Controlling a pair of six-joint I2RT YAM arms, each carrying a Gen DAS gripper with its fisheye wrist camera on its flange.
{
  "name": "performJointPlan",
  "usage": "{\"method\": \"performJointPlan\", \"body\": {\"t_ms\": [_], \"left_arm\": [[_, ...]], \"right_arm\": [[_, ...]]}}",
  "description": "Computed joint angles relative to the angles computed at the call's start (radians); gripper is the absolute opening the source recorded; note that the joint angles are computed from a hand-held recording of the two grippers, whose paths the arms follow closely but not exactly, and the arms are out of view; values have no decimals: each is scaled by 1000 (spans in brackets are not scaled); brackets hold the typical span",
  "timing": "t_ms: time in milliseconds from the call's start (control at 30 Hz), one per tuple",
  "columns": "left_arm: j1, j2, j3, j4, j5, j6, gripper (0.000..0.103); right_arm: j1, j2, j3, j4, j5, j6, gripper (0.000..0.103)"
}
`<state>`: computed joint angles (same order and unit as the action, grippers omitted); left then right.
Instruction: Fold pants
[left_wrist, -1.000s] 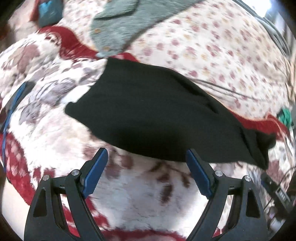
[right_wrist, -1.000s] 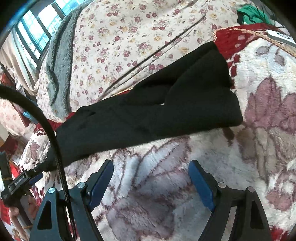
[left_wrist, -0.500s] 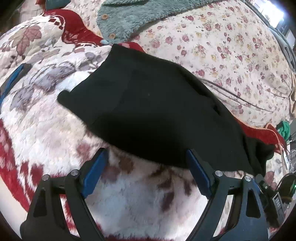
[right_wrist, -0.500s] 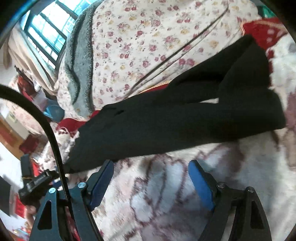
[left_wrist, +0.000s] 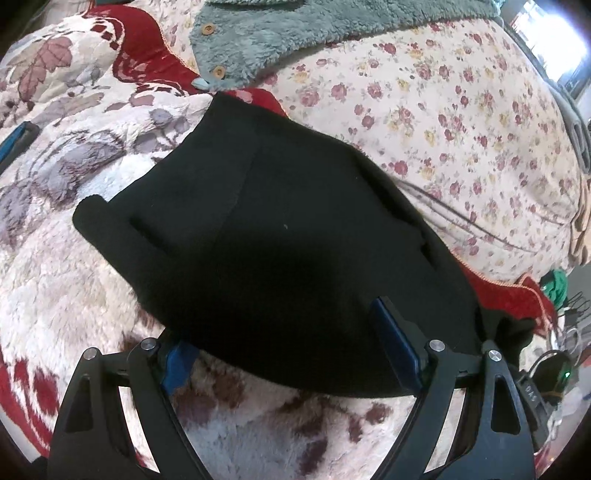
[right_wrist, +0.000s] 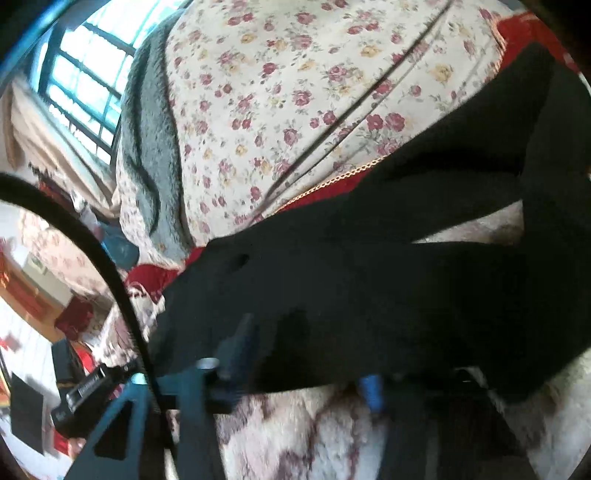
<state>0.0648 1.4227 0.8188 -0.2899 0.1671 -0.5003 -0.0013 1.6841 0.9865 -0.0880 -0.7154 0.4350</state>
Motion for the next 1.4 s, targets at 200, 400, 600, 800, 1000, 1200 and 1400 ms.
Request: {"method": "performJointPlan", "body": {"t_ms": [200, 400, 600, 800, 1000, 1200, 1400], "left_arm": [[35, 14, 30, -54, -16, 24, 17], [29, -58, 16, -76, -52, 77, 6], [77, -141, 24, -126, -56, 144, 5], [210, -262, -6, -207, -16, 263, 5], [349, -337, -72, -263, 25, 376, 5], [386, -317, -133, -232, 53, 347, 8], [400, -353, -126, -265, 37, 352, 21]], "right_arm": [[17, -61, -32, 9, 23, -39, 15], [24, -143, -67, -11, 10, -62, 8], [63, -263, -100, -86, 8, -93, 7], [149, -357, -137, -140, 19, -70, 7], [269, -403, -197, -121, 7, -13, 7], [360, -342, -224, -110, 82, 8, 10], [259, -403, -239, -164, 9, -16, 47]]}}
